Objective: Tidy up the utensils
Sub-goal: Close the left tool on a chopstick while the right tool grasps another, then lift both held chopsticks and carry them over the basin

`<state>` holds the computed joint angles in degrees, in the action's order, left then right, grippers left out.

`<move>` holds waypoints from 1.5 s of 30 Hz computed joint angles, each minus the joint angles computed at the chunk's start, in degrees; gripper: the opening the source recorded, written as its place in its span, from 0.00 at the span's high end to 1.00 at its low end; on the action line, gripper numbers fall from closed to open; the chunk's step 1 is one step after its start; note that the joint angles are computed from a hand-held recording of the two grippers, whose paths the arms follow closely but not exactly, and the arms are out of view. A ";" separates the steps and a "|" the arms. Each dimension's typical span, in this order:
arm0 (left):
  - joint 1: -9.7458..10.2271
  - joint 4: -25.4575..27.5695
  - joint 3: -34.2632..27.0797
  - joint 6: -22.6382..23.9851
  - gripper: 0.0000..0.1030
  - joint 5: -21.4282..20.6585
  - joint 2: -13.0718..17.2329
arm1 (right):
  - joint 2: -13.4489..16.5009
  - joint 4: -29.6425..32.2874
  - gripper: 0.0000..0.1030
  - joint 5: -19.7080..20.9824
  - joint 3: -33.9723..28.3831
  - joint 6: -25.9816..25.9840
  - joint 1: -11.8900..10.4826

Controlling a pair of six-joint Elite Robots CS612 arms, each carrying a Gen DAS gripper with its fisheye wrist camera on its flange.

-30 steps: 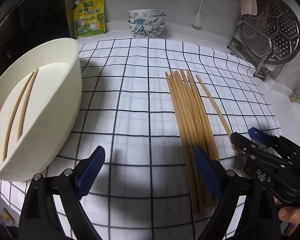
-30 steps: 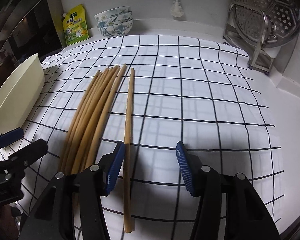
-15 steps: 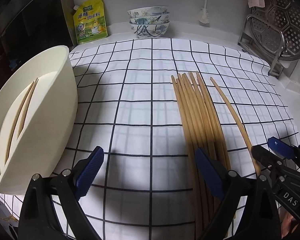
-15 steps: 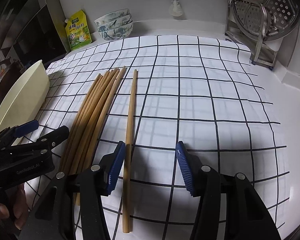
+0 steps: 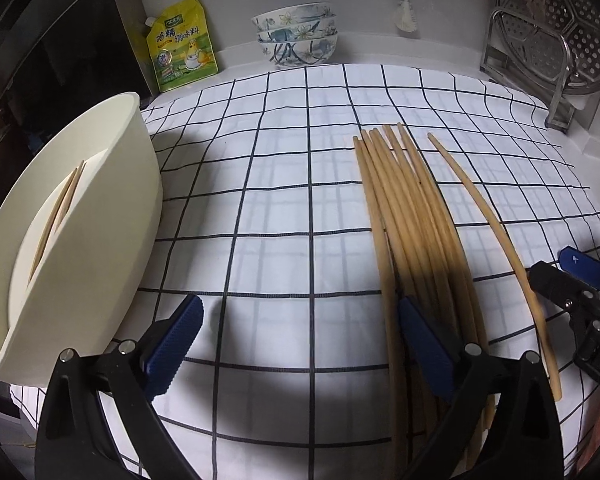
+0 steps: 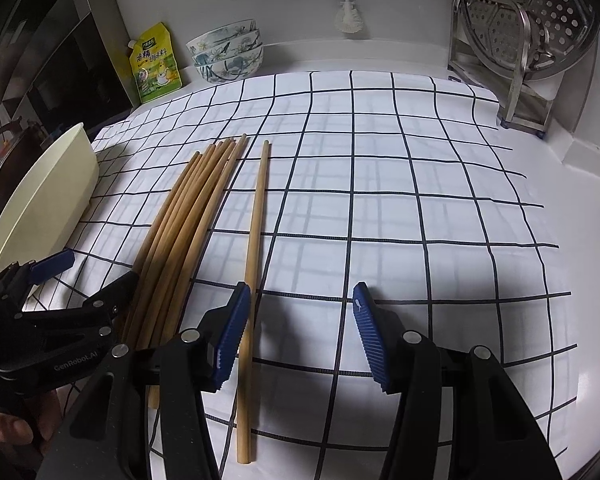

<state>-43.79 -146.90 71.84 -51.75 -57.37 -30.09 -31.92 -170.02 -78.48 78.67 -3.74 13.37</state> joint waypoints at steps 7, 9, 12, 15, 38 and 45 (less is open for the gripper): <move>0.40 1.31 -0.44 -0.99 0.06 0.72 0.05 | 0.46 -0.18 0.50 -3.04 -0.72 -2.57 1.00; 0.53 1.92 -0.73 -1.51 0.08 0.71 0.09 | 0.71 -0.21 0.50 -5.01 -1.13 -3.07 1.46; 0.70 1.29 -1.14 -1.01 0.13 -0.13 0.30 | 1.02 -0.78 0.51 -6.51 -1.41 -4.36 1.96; 0.73 0.50 -1.60 0.05 0.25 -0.55 0.54 | 1.12 -1.32 0.55 -6.10 -1.35 -4.67 1.95; 0.75 -16.51 7.13 3.99 0.93 -8.48 -4.75 | -1.07 -7.45 0.94 1.74 1.80 1.10 0.90; 1.46 -22.35 13.93 3.54 0.93 -3.85 -10.10 | -2.31 -9.85 0.94 6.15 1.32 4.13 2.55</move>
<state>-42.33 -169.25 85.77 -48.21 -61.22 -40.18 -34.23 -179.87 -72.33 79.99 0.40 15.92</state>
